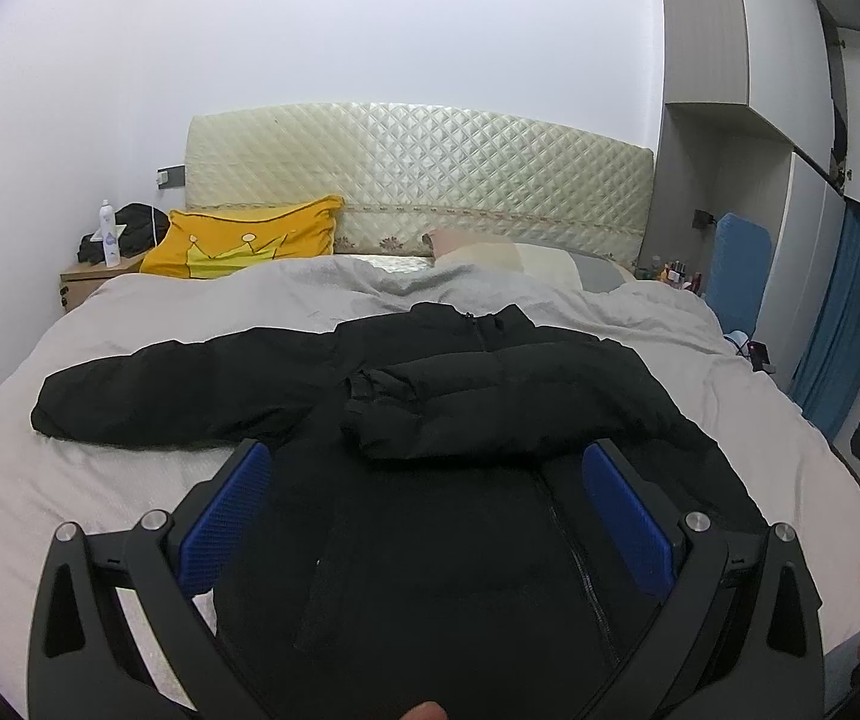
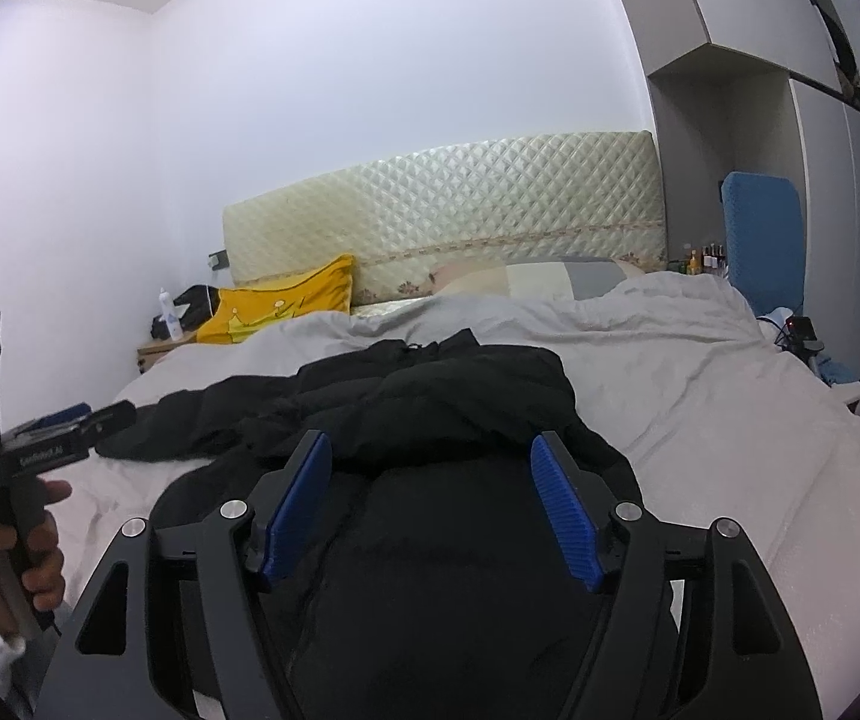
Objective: Fold large clothes
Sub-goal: 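Open the right tool and withdraw it from the folded sleeve, then reach the left tool to the other sleeve cuff and grasp it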
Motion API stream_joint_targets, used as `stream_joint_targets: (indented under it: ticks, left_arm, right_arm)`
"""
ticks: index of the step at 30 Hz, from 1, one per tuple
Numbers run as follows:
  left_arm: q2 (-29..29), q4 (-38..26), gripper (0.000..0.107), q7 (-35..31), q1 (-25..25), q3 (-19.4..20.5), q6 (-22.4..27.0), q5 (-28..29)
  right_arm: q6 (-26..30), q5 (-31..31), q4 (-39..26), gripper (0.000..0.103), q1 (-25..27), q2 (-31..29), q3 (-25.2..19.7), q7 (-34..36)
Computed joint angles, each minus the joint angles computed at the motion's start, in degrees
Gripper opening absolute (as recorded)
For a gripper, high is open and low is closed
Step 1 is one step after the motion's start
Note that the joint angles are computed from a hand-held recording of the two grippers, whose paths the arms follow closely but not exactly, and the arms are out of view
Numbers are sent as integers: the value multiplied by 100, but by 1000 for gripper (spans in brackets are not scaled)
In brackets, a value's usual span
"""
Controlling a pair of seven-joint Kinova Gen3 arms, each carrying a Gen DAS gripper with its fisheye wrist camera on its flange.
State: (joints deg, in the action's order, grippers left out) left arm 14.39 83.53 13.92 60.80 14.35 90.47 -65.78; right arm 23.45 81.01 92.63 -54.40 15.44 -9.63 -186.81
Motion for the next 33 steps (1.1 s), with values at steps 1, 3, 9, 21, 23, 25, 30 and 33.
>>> stream_joint_targets:
  ticks: [1, 3, 9, 21, 23, 25, 30, 33]
  left_arm:
    - [1, -1, 103, -3, 0, 2, -7, 2]
    - [3, 9, 103, 16, 7, 5, -16, 7]
    - [-141, 261, 103, 249, -35, 40, -200, -7]
    - [-599, 627, 103, 411, -521, 209, -447, 335]
    - [-747, 711, 103, 454, -686, 255, -569, 426]
    - [-908, 762, 103, 330, -898, 294, -653, 538]
    - [-1310, 919, 103, -222, -1499, 391, -636, 757]
    - [-1528, 1255, 103, -545, -1843, 427, -311, 824]
  right_arm:
    - [24, 58, 35, 68, -25, -5, 3, -36]
    - [19, 255, 146, 69, -32, -32, -7, -237]
    - [109, 584, 403, 73, 76, -17, -178, -691]
    - [192, 944, 603, 78, 298, -22, -483, -1139]
    - [198, 941, 609, 78, 308, -14, -480, -1162]
    - [274, 913, 606, 79, 289, 0, -481, -1145]
    - [425, 918, 602, 84, 237, 23, -463, -1192]
    - [534, 864, 589, 87, 215, 37, -455, -1159]
